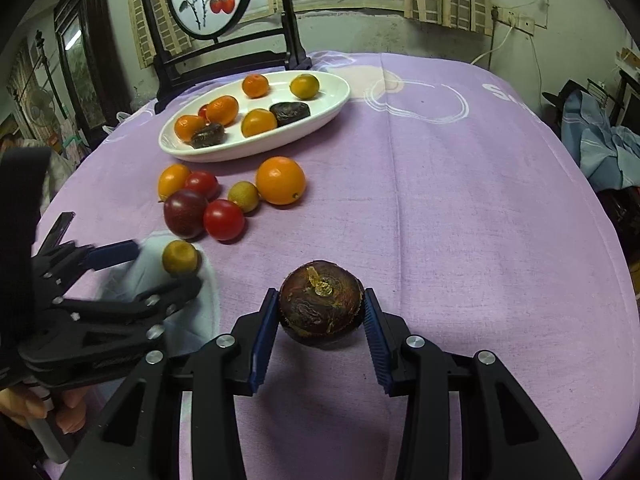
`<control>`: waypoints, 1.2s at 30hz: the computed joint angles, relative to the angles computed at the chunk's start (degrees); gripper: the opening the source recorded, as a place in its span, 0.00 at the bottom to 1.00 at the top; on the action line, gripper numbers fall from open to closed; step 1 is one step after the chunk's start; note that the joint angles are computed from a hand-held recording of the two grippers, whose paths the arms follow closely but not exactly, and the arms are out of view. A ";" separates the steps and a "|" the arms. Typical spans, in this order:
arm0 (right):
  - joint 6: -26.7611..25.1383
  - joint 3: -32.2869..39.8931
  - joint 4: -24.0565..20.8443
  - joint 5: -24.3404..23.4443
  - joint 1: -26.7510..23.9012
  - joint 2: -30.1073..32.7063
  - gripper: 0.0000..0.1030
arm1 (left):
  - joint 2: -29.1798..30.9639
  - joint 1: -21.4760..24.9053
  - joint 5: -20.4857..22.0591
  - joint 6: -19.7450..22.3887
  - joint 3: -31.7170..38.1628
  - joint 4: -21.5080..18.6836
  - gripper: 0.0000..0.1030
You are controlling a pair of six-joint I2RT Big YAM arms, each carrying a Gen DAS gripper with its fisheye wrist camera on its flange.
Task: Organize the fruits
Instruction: 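Grasp a dark passion fruit with the right tool while the left tool grasps a yellow-green citrus, then carry both fruits over the white plate and open both tools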
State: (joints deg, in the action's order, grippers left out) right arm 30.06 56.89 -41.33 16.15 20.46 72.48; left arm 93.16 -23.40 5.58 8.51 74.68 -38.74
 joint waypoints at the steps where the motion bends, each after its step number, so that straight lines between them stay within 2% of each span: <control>1: -0.09 0.00 -0.05 0.10 0.02 -0.02 0.42 | 0.04 -0.10 -0.07 -0.41 0.18 -0.01 0.62; 3: -0.10 0.02 -0.20 0.16 0.00 0.04 0.42 | -0.57 -0.48 -0.41 -0.54 -0.42 0.61 0.38; 4: -0.13 0.07 -0.25 0.24 0.03 0.07 0.42 | -1.01 -0.64 -0.35 -0.12 -0.92 0.93 0.31; 5: -0.14 0.09 -0.26 0.32 0.10 0.08 0.42 | -1.34 -0.72 -0.39 0.26 -1.26 0.93 0.27; 10: -0.78 0.09 0.13 0.60 0.61 0.12 0.42 | -2.53 0.77 2.79 0.92 -1.57 -1.77 0.27; 15: -1.62 -0.36 1.89 1.57 1.74 -0.39 0.42 | -4.95 3.84 4.98 2.97 -2.74 -1.91 0.27; 21: -1.95 0.99 4.26 0.41 3.29 -0.85 0.41 | -4.13 7.56 7.21 3.01 1.26 -3.98 0.27; 27: -9.19 8.36 4.84 1.47 3.41 3.84 0.41 | -0.14 8.01 7.40 3.85 9.32 -4.81 0.27; 31: -13.59 14.73 5.52 0.27 1.36 9.51 0.41 | 5.41 8.09 8.67 1.62 17.96 -7.00 0.27; 36: -15.32 22.63 3.71 -2.97 -1.81 17.94 0.41 | 13.93 7.11 7.95 -1.06 28.95 -10.60 0.27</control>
